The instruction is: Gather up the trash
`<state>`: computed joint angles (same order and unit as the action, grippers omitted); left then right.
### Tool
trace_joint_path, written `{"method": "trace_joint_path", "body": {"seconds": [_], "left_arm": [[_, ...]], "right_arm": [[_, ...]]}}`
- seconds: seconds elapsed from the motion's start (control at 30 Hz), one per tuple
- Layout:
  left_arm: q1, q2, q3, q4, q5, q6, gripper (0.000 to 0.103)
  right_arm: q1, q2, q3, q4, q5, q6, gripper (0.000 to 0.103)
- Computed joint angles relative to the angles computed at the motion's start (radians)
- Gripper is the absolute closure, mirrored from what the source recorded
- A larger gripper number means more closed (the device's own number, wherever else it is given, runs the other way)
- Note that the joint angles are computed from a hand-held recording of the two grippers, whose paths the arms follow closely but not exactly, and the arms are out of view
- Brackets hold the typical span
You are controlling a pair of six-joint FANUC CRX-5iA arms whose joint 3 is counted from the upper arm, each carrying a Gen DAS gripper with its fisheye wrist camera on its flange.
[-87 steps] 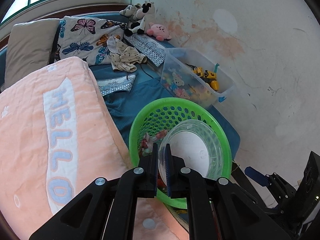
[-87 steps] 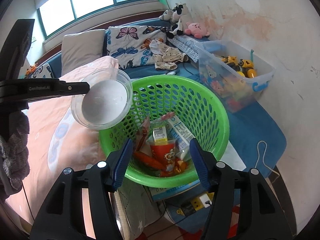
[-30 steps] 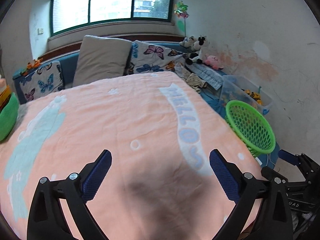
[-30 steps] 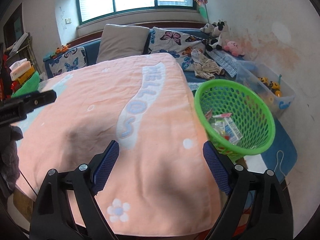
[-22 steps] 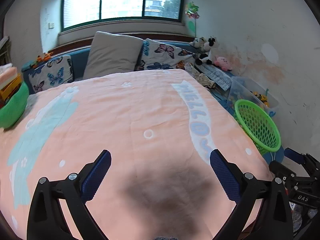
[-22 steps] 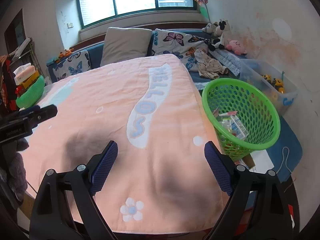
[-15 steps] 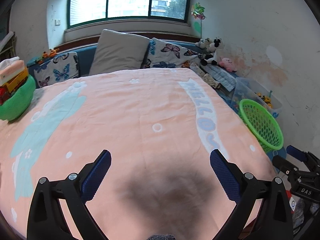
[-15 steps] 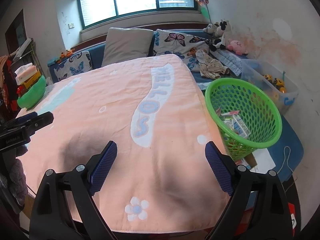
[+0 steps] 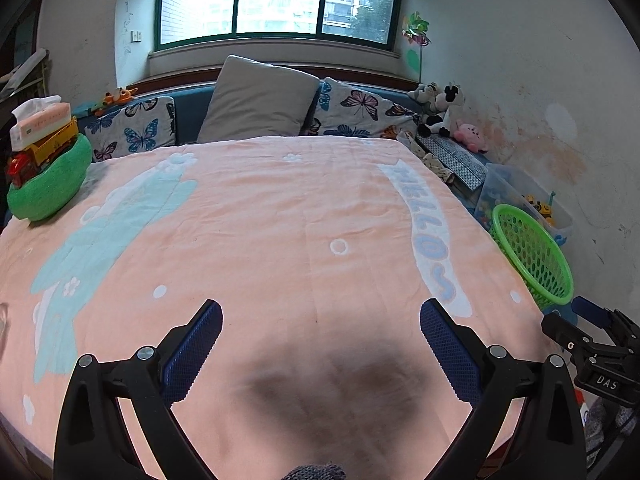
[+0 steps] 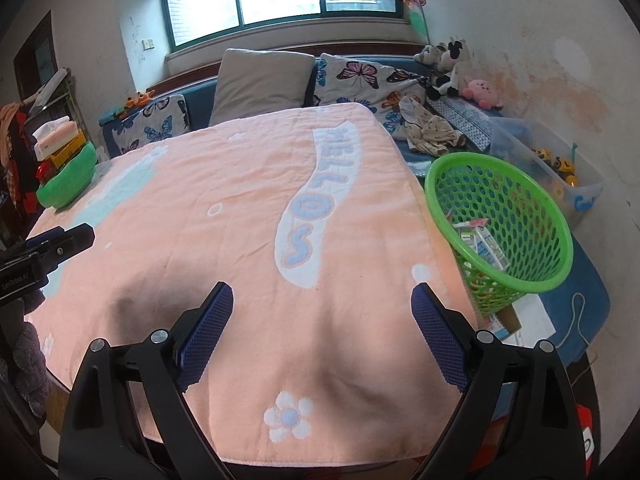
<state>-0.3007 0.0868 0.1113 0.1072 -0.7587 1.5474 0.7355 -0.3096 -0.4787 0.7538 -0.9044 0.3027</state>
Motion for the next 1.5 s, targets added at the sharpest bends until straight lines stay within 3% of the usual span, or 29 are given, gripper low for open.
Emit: {"method": "trace_joint_path", "body": {"seconds": [1.5], "left_arm": [[-0.053,-0.016,0.018,-0.164,-0.035,0.124,0.007]], "right_arm": [[-0.003,-0.009,-0.013,-0.014,0.025,0.008,0.011]]}}
